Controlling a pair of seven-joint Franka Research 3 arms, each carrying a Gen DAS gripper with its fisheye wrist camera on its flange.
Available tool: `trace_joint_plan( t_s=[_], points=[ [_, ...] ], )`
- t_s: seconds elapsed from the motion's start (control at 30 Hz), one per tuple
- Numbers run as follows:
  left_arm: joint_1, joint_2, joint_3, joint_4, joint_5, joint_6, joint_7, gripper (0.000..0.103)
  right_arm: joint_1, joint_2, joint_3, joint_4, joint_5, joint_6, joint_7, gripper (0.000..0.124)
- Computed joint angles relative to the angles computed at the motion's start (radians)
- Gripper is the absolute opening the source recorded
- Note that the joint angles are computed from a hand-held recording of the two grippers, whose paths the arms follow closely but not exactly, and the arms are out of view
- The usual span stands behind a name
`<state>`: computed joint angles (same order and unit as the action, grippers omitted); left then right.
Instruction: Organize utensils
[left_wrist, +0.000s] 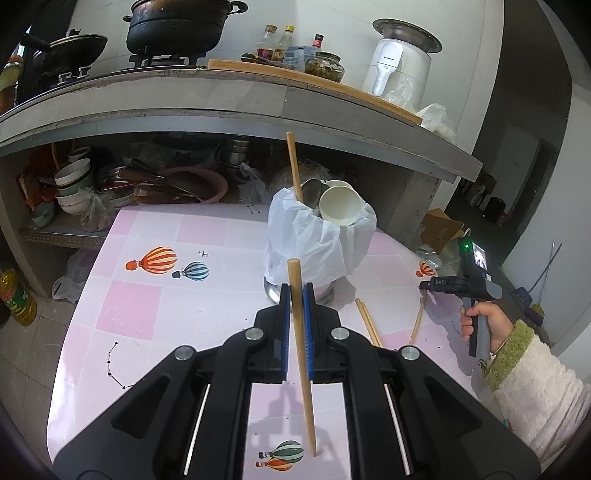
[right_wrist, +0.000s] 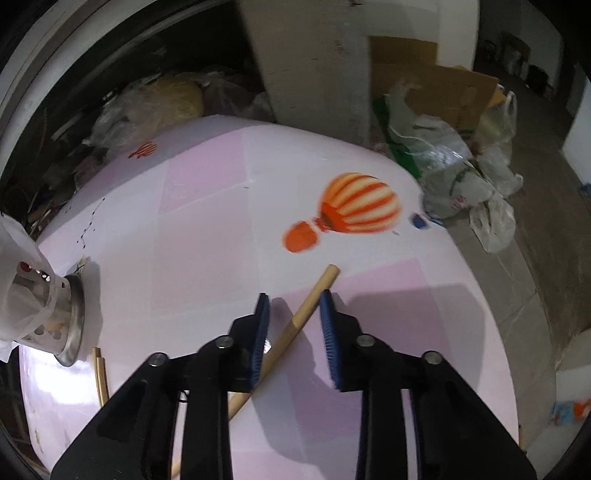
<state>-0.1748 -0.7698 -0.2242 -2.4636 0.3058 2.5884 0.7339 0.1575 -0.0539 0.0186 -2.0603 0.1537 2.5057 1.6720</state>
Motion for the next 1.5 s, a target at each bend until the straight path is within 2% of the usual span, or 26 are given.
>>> trace_joint_plan(
  t_s=[0.23, 0.47, 0.87, 1.03, 1.13, 1.3, 1.5],
  points=[
    [0.003, 0.002, 0.006, -0.002, -0.001, 0.0, 0.003, 0.006, 0.038, 0.023, 0.023, 0.02, -0.014, 0.015, -0.1, 0.021],
    [0.003, 0.002, 0.009, -0.004, -0.004, 0.003, 0.004, 0.006, 0.064, 0.032, 0.033, 0.031, -0.037, 0.019, -0.17, 0.013],
    [0.005, 0.0, 0.007, -0.009, -0.005, 0.009, 0.004, 0.006, 0.083, 0.042, 0.038, 0.048, -0.123, 0.006, -0.183, 0.01],
    [0.004, -0.006, -0.001, -0.005, 0.0, 0.003, 0.0, 0.006, 0.083, 0.037, 0.034, 0.051, -0.052, -0.014, -0.212, 0.007],
    [0.004, -0.011, -0.003, -0.003, 0.004, 0.002, -0.002, 0.006, 0.08, -0.001, 0.03, 0.017, 0.017, 0.006, -0.246, 0.007],
    [0.002, -0.016, -0.009, 0.003, 0.012, 0.002, -0.003, 0.006, 0.075, -0.097, 0.017, -0.042, 0.142, 0.044, -0.31, 0.007],
    [-0.002, -0.016, -0.014, 0.007, 0.017, -0.001, -0.005, 0.006, 0.094, -0.276, -0.029, -0.132, 0.317, 0.077, -0.433, 0.007]
  ],
)
